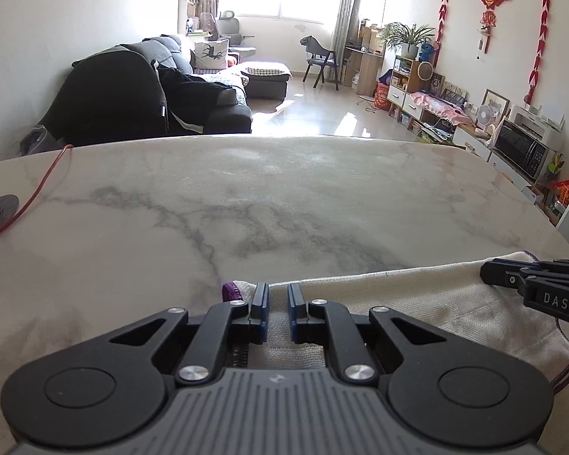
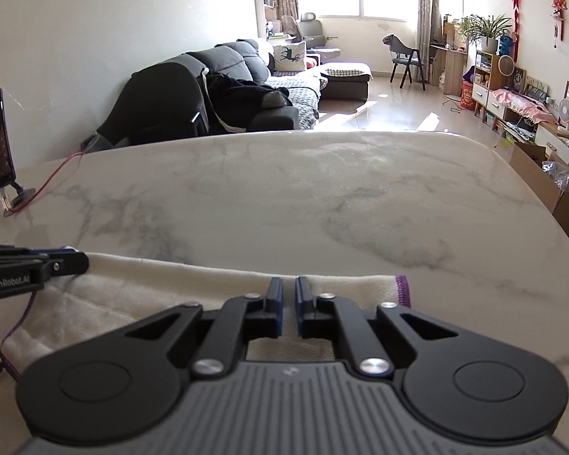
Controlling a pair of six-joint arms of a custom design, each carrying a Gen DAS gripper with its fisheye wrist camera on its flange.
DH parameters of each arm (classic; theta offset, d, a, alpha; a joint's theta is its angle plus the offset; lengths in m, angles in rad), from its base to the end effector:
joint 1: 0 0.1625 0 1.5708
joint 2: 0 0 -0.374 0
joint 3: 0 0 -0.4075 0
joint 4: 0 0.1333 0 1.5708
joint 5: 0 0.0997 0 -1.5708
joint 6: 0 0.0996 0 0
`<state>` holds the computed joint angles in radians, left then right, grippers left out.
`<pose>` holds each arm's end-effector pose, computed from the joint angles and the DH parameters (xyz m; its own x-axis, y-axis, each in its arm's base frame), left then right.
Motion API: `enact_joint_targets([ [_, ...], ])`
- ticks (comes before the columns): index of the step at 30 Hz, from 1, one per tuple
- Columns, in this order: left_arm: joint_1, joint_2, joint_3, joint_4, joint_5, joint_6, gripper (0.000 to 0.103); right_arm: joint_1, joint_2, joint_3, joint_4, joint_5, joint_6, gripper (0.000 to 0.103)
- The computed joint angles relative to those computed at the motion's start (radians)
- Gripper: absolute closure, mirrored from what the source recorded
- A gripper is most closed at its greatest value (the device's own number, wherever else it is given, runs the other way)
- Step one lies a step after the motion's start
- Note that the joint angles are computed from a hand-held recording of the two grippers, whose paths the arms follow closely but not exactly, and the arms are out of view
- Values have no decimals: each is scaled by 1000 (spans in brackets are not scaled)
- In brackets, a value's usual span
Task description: Fold towel
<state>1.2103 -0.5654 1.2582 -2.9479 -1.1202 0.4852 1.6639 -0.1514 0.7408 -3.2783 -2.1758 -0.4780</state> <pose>-0.1039 -0.7765 0.0962 -0.7035 0.3912 -0.5933 0.6799 0.6134 -0.4018 0.1531 -0.8150 0.0462 -0.7507 0.1840 0.6346 -0.4347 0.5858 -0.6840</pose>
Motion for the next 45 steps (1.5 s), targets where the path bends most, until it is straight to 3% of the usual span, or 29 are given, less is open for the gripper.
enact_joint_targets([
  [13,23,-45,17,40,-47,-78,92,-27,-78,118,-102,-24,34,101],
  [19,34,-85,28,98,-92,-150,90,-14,-90,141,-105,-12,54,92],
  [31,13,-128,112,98,-126,-144,90,42,-32,98,-7,38,13,92],
  [36,-1,-143,164,16,-107,-130,90,61,-2,72,40,57,-10,92],
  [39,-7,-141,170,-38,-47,-120,89,67,11,57,61,56,-14,92],
  [45,5,-139,145,-36,14,-182,89,68,12,57,61,45,-6,91],
])
